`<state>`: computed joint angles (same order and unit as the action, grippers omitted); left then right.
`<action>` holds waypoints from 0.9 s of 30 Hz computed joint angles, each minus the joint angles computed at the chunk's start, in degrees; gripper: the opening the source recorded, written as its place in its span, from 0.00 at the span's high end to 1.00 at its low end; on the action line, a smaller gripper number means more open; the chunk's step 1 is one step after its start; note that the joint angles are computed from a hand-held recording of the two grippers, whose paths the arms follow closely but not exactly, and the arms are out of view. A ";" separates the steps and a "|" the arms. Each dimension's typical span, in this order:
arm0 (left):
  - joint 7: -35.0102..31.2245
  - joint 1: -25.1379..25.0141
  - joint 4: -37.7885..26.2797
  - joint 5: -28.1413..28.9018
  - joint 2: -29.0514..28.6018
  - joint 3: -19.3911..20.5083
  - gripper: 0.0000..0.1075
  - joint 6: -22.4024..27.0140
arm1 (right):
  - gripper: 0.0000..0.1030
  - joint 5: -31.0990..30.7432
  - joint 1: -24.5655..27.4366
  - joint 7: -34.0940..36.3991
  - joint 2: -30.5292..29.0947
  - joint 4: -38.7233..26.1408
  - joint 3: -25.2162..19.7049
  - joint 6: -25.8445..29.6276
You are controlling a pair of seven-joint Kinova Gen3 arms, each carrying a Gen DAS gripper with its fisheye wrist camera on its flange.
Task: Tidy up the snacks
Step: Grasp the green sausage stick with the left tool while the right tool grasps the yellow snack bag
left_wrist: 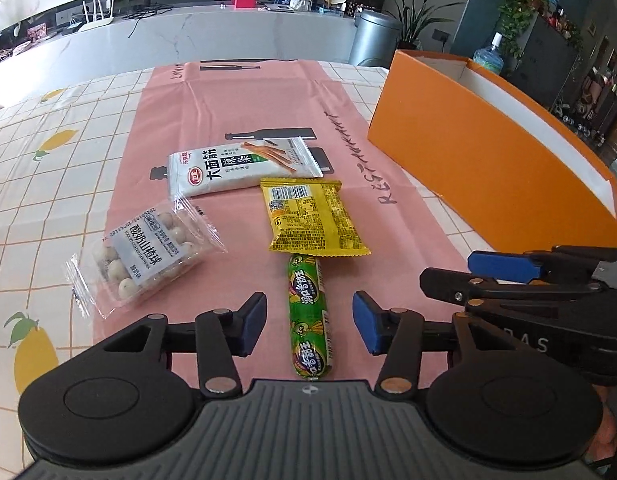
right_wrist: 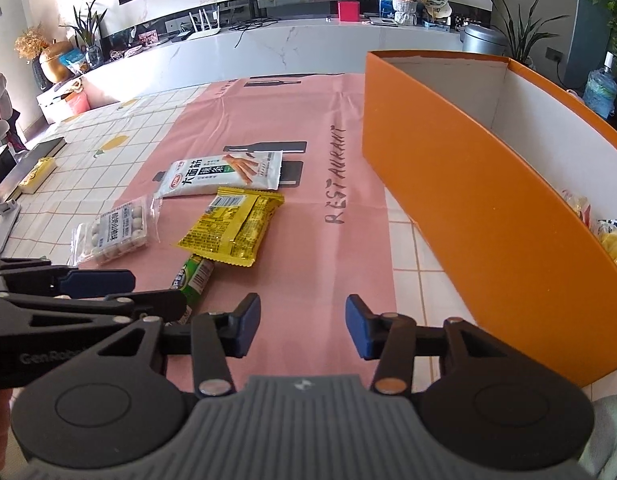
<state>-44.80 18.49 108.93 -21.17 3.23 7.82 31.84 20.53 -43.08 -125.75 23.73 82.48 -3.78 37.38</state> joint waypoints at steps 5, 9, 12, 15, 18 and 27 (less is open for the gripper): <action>0.34 1.34 -2.41 -1.41 2.76 -0.20 0.57 2.85 | 0.57 -2.68 2.32 2.76 0.50 -0.03 -1.29 -1.53; -1.35 1.37 -2.52 0.24 2.83 -0.69 0.76 3.22 | 0.56 -4.13 2.84 4.50 1.20 -0.68 -1.33 -2.91; 0.08 1.83 -2.45 -0.49 2.24 -0.95 0.76 4.73 | 0.52 -6.10 3.56 5.99 2.10 -1.91 -1.84 -3.56; 0.37 0.91 -1.68 0.78 1.03 -1.06 0.77 5.17 | 0.45 -8.43 4.13 7.69 3.30 -3.74 -2.50 -3.75; 4.33 0.96 -1.84 -1.56 0.32 -0.83 0.77 8.00 | 0.37 -10.34 3.93 8.60 4.94 -6.53 -2.56 -2.96; 8.84 -1.78 -1.26 -1.77 -0.70 -0.81 0.77 9.93 | 0.35 -11.05 0.47 9.47 12.85 -19.26 -0.53 5.39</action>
